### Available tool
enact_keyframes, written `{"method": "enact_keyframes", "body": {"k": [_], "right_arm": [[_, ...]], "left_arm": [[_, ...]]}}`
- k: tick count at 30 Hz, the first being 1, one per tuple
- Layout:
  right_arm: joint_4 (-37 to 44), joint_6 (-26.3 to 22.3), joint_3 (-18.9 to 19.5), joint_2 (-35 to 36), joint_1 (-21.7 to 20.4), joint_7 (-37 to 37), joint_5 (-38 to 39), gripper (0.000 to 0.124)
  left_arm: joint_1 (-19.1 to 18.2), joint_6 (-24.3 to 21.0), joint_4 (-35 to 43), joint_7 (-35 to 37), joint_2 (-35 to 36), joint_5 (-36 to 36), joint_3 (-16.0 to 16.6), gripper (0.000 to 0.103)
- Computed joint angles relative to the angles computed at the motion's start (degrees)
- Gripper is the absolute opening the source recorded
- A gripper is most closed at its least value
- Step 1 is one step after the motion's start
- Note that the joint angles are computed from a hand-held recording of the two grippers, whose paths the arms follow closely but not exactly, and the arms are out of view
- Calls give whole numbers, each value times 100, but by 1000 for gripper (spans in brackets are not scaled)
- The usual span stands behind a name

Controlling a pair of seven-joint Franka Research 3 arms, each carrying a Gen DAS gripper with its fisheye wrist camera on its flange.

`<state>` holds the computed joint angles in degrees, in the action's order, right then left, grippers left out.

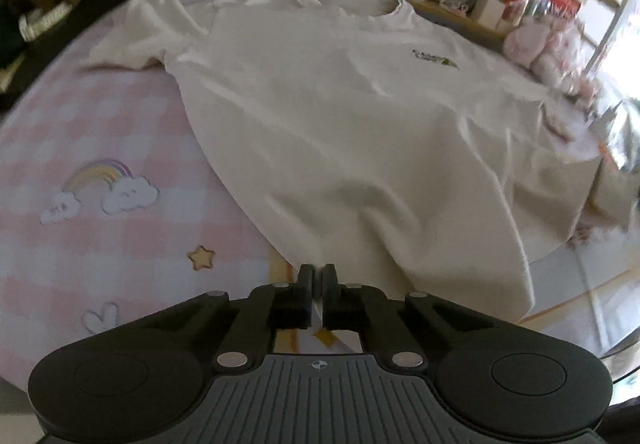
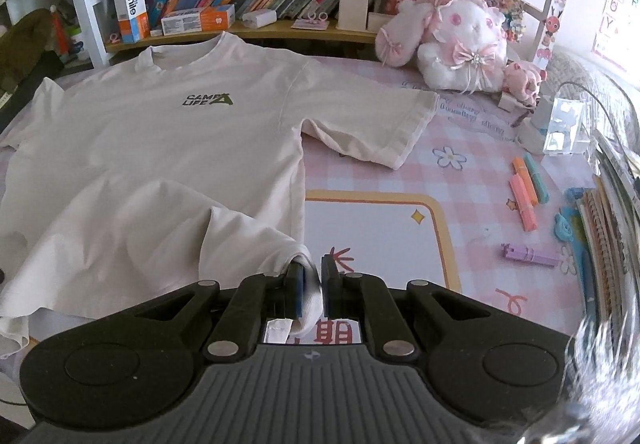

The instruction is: Fold clothes

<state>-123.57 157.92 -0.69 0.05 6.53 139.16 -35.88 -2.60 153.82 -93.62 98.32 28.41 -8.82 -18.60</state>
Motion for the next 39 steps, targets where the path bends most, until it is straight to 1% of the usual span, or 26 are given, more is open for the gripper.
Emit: {"method": "enact_keyframes", "body": {"k": [2, 4, 5, 6, 7, 9, 10, 12, 15, 17, 18, 19, 20, 22, 24, 26, 28, 30, 31, 32, 33, 34, 35, 36, 37, 39], "right_arm": [[-124, 42, 6, -112, 4, -313, 256, 7], [-296, 94, 30, -279, -4, -796, 653, 7], [-383, 107, 42, -365, -5, -1105, 915, 7], [-488, 98, 34, -469, 26, -1648, 1386, 7], [-616, 83, 15, -583, 74, -2227, 1900, 7], [-717, -57, 30, -669, 140, -3009, 2642, 7], [-753, -133, 51, -698, 155, -3300, 2884, 8], [-753, -302, 215, -675, 76, -3322, 2673, 16], [-762, -769, 295, -727, 73, -3388, 2747, 27], [-853, -974, 315, -857, 38, -3207, 2792, 28], [-933, -1000, 309, -947, 27, -3147, 2880, 30], [-1030, -990, 294, -1052, 24, -3112, 3028, 33], [-1126, -969, 278, -1156, 23, -3087, 3201, 37], [-1294, -810, 200, -1308, 70, -3159, 3750, 45], [-1409, -640, 93, -1352, 196, -3359, 4490, 53], [-1411, -500, 146, -1265, 197, -3303, 4783, 55], [-1433, -328, 239, -1142, 151, -3087, 4830, 54], [-1426, -171, 296, -999, 122, -2781, 4883, 41], [-1464, -2, 313, -967, 119, -2637, 4917, 41], [-1486, 142, 301, -931, 147, -2576, 5032, 27], [-1449, 155, 210, -887, 269, -2792, 5398, 9], [-1365, 20, 174, -859, 323, -2938, 5551, 4], [-1256, -190, 160, -870, 346, -3131, 5547, 4], [-1194, -295, 110, -921, 400, -3336, 5640, 3], [-1278, -80, 39, -1116, 461, -3632, 6120, 3], [-1393, 349, -181, -1477, 688, -4229, 7079, 3]], "left_arm": [[295, -56, -43, 94, -81, -429, -191, 2], [546, -74, -145, 145, -302, -788, -219, 2], [617, -72, -175, 178, -408, -862, -160, 2], [625, -63, -186, 181, -500, -808, -35, 2], [627, -202, -94, 245, -494, -729, 46, 2], [625, -465, 99, 363, -466, -557, 203, 3], [534, -508, 154, 307, -427, -375, 320, 4], [442, -537, 186, 327, -384, -87, 442, 7], [418, -474, 3, 321, -464, 111, 507, 10], [558, -587, -85, 489, -507, -71, 408, 21], [584, -644, -122, 535, -525, -121, 396, 25], [607, -702, -158, 580, -543, -171, 388, 34], [627, -756, -192, 628, -559, -223, 382, 40], [660, -787, -251, 765, -570, -339, 358, 47], [626, -774, -302, 794, -568, -339, 392, 47], [600, -761, -353, 813, -565, -329, 414, 45], [569, -782, -383, 765, -564, -311, 440, 41], [599, -682, -483, 861, -606, -399, 392, 41], [612, -633, -532, 912, -627, -445, 369, 38], [624, -595, -574, 963, -644, -494, 348, 22], [649, -651, -553, 1015, -636, -556, 325, 10], [724, -857, -449, 1114, -599, -702, 269, 2], [798, -1055, -343, 1208, -565, -874, 223, 2], [960, -1170, -260, 1325, -572, -1265, 134, 2], [1113, -1283, -175, 1431, -581, -1680, 63, 2], [1463, -1308, -32, 1694, -648, -2773, -80, 2]]}}
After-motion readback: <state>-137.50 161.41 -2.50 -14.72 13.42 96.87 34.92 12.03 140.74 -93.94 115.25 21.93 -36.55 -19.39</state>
